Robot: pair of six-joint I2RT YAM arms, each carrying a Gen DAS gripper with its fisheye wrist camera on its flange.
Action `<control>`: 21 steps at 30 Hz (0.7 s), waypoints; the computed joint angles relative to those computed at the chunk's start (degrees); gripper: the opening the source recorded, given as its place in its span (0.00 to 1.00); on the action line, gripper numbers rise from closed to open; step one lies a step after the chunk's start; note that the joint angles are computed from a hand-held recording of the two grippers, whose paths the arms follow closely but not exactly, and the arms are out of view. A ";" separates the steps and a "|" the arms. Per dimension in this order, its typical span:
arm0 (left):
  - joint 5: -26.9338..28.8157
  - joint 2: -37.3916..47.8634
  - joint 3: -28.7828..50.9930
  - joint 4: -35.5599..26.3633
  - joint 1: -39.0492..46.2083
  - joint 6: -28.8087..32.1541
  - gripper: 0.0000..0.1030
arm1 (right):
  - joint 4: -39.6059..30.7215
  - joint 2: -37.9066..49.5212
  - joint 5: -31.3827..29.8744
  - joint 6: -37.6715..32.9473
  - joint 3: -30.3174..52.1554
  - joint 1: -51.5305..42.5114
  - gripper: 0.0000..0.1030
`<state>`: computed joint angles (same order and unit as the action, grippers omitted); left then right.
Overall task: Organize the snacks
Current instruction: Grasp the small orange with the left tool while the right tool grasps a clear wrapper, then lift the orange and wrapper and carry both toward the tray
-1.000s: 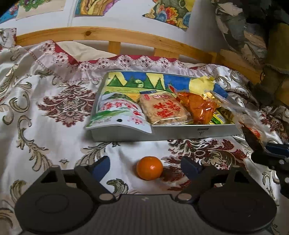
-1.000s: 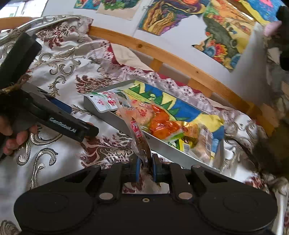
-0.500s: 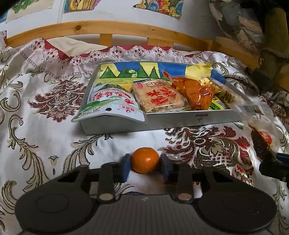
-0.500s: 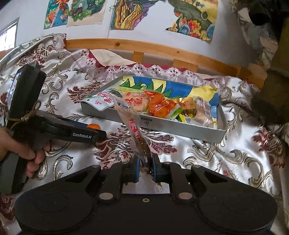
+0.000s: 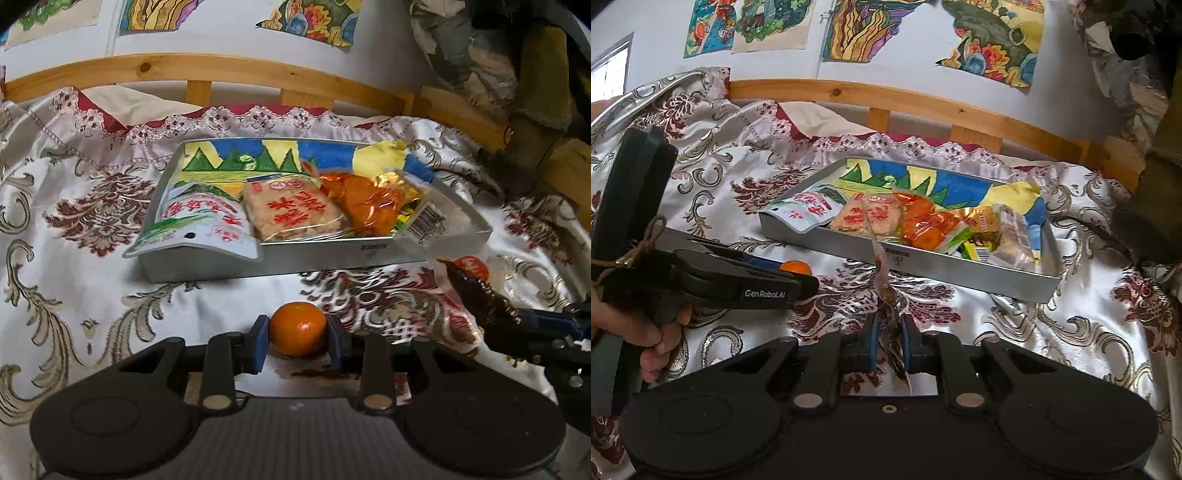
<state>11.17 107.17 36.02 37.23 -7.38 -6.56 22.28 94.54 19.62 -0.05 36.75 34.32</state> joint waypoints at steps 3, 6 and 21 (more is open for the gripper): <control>0.05 -0.90 -0.36 -0.69 -0.62 -1.07 0.35 | -0.67 -1.18 0.23 -0.07 -0.56 -0.34 0.13; -0.06 -2.08 -1.20 -0.41 -1.28 -1.23 0.35 | -0.96 -2.82 0.80 -0.19 -1.44 -0.42 0.13; -2.37 -3.55 6.78 -3.44 -1.16 0.34 0.35 | 1.34 0.22 -3.93 -7.03 7.17 -5.95 0.13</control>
<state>8.80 103.63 42.80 33.79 -8.54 -6.22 23.62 94.76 15.69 -7.08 43.93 28.37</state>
